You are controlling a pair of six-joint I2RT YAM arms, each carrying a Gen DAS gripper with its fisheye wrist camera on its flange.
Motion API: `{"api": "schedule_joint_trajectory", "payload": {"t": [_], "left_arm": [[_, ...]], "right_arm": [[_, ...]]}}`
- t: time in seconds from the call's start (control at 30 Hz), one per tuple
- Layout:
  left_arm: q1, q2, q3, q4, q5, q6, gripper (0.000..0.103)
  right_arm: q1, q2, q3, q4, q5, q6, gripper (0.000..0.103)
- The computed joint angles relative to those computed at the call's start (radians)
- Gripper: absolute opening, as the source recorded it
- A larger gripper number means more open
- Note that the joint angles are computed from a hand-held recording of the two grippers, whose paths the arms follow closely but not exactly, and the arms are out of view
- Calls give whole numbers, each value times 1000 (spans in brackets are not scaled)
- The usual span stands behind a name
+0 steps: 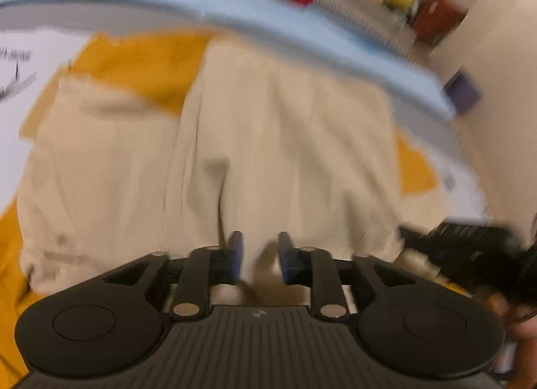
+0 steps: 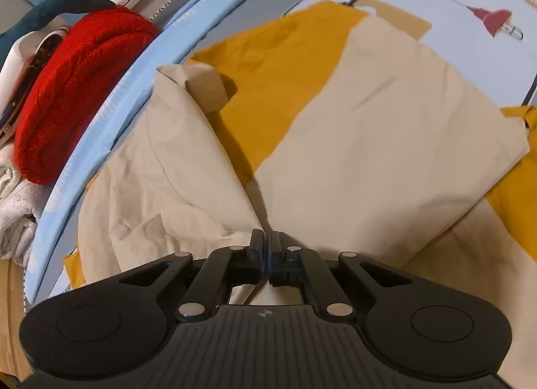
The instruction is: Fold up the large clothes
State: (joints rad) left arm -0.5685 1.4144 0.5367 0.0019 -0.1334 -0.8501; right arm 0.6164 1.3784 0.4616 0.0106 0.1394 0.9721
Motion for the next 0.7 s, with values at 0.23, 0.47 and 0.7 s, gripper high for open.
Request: {"api": "schedule_joint_trajectory", "payload": {"t": [0.23,0.47,0.7], "left_arm": [[49,49,-10,-40,-49,-33,31],[-45,-58,-26,-91,-161,-68,29],[-159,109,54,-101,-34,-14,42]], "right_arm": [[134,-120,-5,-20,265,-51,17],[57,54,37,-38,-18,-57,25],[47,-39,-19,8,-1,-74,32]]}}
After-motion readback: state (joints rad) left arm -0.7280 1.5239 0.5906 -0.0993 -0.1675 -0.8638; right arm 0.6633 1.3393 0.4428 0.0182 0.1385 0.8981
